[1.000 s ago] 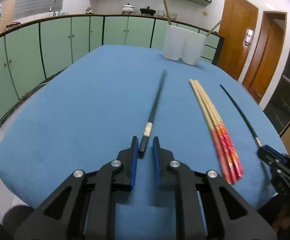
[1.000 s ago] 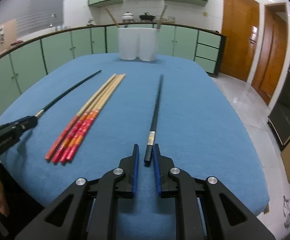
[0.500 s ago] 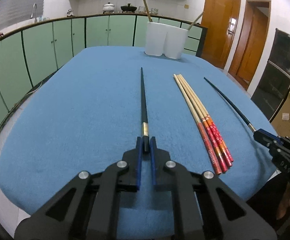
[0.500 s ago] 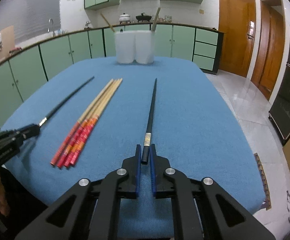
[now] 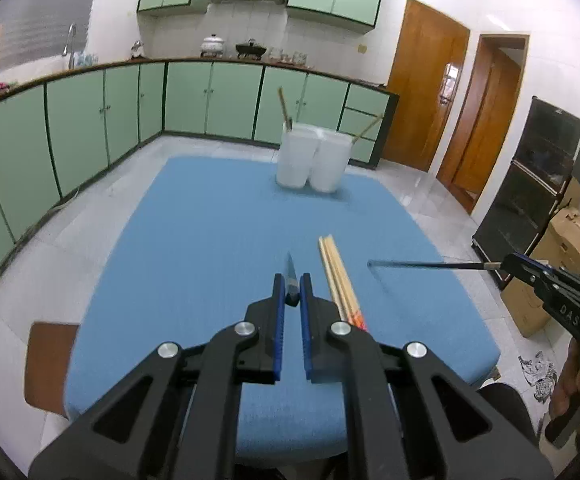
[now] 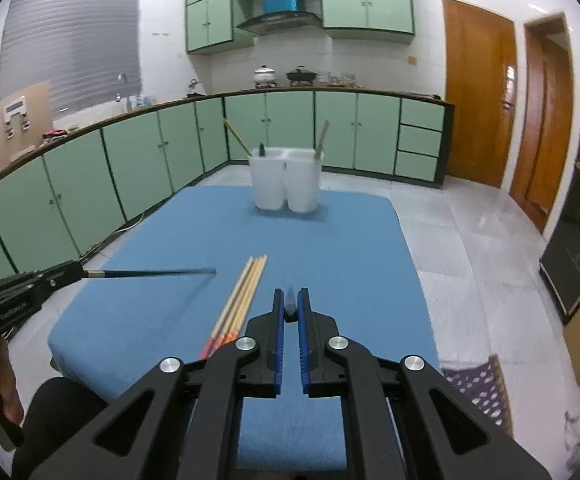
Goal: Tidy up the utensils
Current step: 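Grasp the black chopstick with the left tool while the right tool grasps another, then carry both black chopsticks to the white holder and drop them in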
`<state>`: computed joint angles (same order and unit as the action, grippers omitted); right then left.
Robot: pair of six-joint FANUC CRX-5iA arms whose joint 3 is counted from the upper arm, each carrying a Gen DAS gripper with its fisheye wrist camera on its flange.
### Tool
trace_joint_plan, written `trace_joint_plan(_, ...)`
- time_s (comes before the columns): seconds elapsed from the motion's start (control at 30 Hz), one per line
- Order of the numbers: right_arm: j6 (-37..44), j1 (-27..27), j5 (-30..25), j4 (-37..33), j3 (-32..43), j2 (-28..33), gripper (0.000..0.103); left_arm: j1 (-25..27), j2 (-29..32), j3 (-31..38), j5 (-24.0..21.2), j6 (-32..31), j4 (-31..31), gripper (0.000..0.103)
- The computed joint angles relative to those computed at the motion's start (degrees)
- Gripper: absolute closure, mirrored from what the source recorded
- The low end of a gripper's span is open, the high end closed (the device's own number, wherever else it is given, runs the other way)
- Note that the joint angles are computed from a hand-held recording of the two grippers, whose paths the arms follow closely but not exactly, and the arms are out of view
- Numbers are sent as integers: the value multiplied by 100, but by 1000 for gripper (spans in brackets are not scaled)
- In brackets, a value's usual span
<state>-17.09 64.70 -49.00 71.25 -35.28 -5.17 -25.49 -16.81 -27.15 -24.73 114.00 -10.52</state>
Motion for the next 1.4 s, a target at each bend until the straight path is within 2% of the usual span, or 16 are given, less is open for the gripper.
trace_joint_plan(0.13, 1050, -85, 3, -583, 501, 42, 97, 72, 32, 276, -214, -553, 352, 97)
trace_joint_plan(0.37, 2932, -391, -50, -2058, 1592, 300, 97, 444, 443, 869, -674, -2004, 1590, 97)
trace_joint_plan(0.57, 4383, -756, -386, -3316, 2804, 635, 97, 543, 889, 1650, -1157, -2433, 1635, 97)
trace_joint_plan(0.77, 5132, -1034, -780, -3835, 3877, 1007, 97, 556, 1336, 2642, -1601, -2605, 1463, 97)
trace_joint_plan(0.97, 5625, -1252, -1153, -3949, 5130, 1543, 97, 631, 1828, 3612, -1732, -2704, 1566, 97)
trace_joint_plan(1.2, 6055, -1560, -1367, -3955, 6586, 2333, 97, 530, 2679, 5088, -1818, -2284, 1172, 98)
trace_joint_plan(1.4, 6311, -1926, -1321, -4062, 7566, 2994, 97, 493, 3568, 6266, -1917, -2021, 1034, 98)
